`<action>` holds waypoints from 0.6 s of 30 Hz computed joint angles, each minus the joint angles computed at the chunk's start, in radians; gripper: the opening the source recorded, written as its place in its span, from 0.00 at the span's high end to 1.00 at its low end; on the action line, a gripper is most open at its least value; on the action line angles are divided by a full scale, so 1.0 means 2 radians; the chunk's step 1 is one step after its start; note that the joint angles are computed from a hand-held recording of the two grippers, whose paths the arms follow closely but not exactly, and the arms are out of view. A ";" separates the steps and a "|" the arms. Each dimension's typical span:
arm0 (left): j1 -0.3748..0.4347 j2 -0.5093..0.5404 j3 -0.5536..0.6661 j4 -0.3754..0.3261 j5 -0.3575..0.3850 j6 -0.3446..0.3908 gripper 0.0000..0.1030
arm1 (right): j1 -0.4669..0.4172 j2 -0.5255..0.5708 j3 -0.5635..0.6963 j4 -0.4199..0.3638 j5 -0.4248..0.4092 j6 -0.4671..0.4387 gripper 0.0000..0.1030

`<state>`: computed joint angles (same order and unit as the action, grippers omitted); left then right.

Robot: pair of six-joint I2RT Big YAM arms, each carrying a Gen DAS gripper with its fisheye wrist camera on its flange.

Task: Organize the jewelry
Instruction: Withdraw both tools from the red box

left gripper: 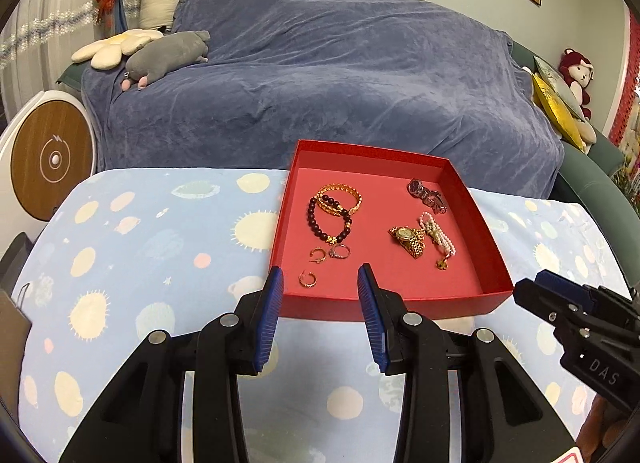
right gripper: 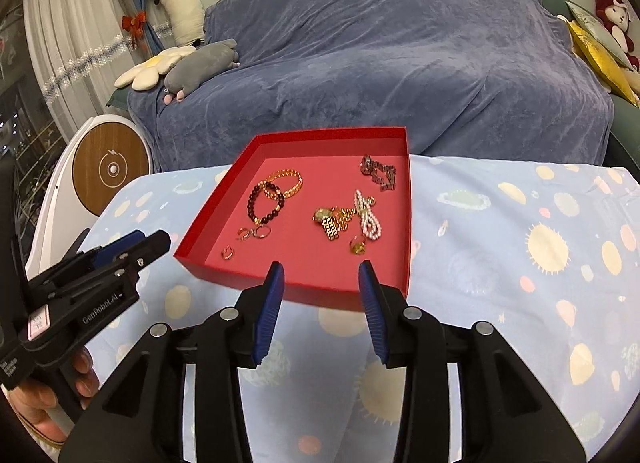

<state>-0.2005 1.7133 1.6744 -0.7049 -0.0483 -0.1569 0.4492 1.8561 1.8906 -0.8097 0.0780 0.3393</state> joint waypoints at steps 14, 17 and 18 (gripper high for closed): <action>-0.004 -0.030 -0.056 0.021 -0.013 0.012 0.64 | 0.025 -0.016 -0.037 0.021 0.017 -0.008 0.64; -0.003 -0.028 -0.058 0.019 -0.010 0.014 0.64 | 0.025 -0.009 -0.032 0.012 0.019 -0.007 0.64; -0.003 -0.027 -0.058 0.018 -0.009 0.014 0.64 | 0.025 -0.006 -0.029 0.009 0.017 -0.005 0.64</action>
